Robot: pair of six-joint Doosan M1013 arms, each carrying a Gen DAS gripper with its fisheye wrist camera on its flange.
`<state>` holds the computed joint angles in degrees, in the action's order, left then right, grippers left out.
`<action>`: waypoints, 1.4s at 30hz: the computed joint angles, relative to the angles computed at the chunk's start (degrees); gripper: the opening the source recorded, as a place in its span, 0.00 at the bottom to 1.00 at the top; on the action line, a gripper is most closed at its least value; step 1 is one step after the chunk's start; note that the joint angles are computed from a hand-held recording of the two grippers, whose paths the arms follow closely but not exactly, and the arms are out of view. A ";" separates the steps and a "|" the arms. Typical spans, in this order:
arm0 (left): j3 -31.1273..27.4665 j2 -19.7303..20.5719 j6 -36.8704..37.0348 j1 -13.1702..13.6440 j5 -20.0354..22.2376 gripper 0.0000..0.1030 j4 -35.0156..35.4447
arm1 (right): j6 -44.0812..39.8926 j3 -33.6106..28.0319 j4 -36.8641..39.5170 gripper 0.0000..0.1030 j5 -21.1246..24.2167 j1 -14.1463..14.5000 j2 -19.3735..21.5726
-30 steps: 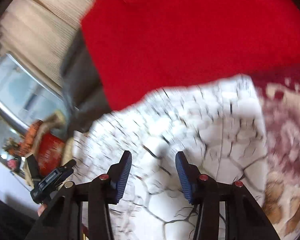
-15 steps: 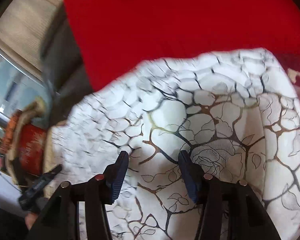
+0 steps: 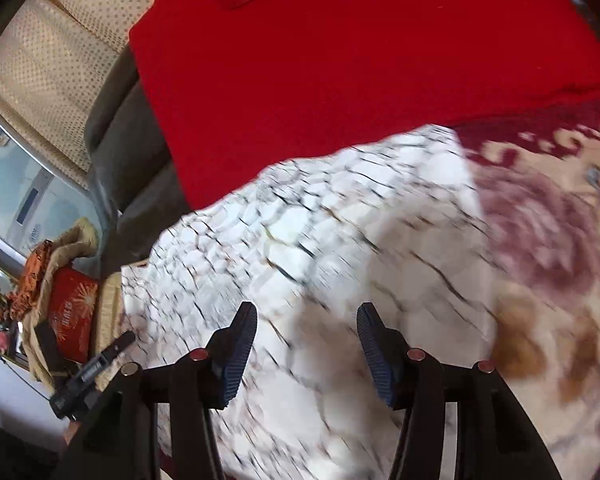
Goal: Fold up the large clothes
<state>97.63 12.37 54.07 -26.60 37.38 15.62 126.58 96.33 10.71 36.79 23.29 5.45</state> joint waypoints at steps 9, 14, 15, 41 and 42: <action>-3.18 3.01 1.28 -2.20 6.93 0.83 0.78 | 0.85 -0.88 -3.13 0.55 4.97 1.28 0.91; -3.35 2.52 -3.56 -0.02 5.10 0.83 5.09 | 1.77 -3.35 -6.51 0.56 2.84 1.59 2.64; -3.58 2.66 -4.71 0.37 5.66 0.83 5.78 | 3.20 -3.91 -8.41 0.56 3.06 1.80 3.29; -7.47 5.23 2.41 -3.64 6.81 0.83 0.90 | 4.13 -11.37 -29.36 0.56 15.01 9.80 10.33; -7.57 5.34 2.42 -3.61 6.91 0.84 0.54 | 4.20 -11.22 -29.44 0.56 14.90 9.79 10.24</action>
<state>90.06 17.70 56.50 -30.21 44.30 16.16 130.78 85.10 -18.73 51.70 33.08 15.68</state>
